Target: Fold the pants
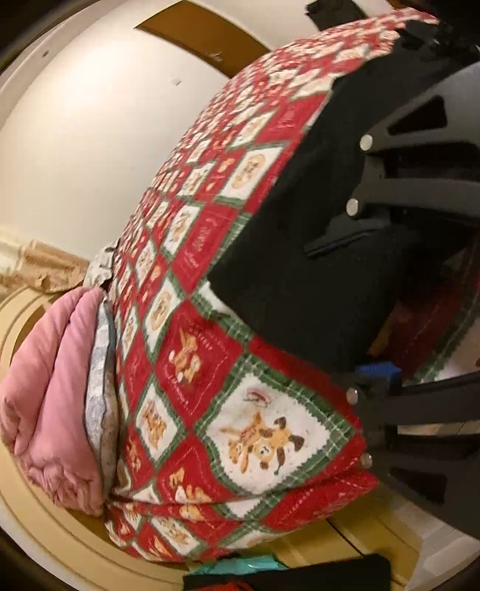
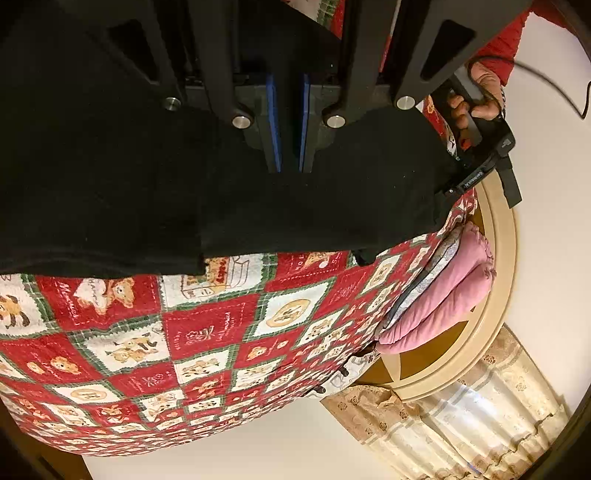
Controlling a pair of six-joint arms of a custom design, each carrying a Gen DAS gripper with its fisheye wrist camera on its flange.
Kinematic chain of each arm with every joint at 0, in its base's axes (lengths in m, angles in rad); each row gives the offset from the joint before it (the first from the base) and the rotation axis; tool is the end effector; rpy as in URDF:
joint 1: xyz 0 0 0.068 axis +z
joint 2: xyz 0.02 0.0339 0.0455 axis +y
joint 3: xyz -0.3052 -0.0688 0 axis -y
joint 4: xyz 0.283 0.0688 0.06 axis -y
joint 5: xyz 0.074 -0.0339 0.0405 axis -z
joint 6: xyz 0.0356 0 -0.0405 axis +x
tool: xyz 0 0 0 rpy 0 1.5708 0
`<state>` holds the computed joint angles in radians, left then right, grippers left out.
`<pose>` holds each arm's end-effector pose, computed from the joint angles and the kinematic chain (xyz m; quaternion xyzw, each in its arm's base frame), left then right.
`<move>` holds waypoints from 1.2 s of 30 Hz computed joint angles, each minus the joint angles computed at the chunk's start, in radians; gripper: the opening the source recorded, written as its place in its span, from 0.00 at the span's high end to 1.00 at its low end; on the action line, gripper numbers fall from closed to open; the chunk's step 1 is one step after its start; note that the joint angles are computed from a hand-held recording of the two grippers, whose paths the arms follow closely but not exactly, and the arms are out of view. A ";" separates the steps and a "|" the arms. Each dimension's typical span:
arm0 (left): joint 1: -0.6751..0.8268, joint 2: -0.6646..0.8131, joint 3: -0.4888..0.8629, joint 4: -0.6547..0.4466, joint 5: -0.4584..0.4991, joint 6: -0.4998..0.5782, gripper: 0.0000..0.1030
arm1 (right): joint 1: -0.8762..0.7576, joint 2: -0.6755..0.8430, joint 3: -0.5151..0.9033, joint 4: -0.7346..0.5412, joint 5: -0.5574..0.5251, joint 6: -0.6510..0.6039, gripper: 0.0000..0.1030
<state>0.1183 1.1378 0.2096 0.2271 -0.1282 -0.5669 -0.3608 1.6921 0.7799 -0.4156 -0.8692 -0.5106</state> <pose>0.1912 0.0273 0.1294 -0.3295 0.8434 -0.0369 0.4228 0.2911 -0.0808 0.1352 -0.1183 0.8940 0.3325 0.2761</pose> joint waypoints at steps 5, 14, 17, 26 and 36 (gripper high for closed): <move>-0.068 -0.072 0.029 -0.101 -0.086 -0.022 0.52 | -0.004 0.009 0.008 -0.011 -0.007 -0.004 0.90; -0.275 -0.243 0.104 -0.246 -0.261 -0.008 0.54 | -0.005 0.010 0.006 -0.010 -0.008 -0.011 0.90; -0.423 -0.236 0.167 -0.266 -0.357 0.055 0.54 | -0.039 0.057 0.075 -0.154 -0.084 -0.061 0.90; -0.934 0.059 0.327 -0.115 -0.434 0.202 0.57 | -0.252 0.124 0.226 -0.375 -0.264 -0.145 0.89; -1.041 0.442 0.444 -0.004 -0.256 0.216 0.75 | -0.395 0.256 0.351 -0.649 -0.352 -0.290 0.19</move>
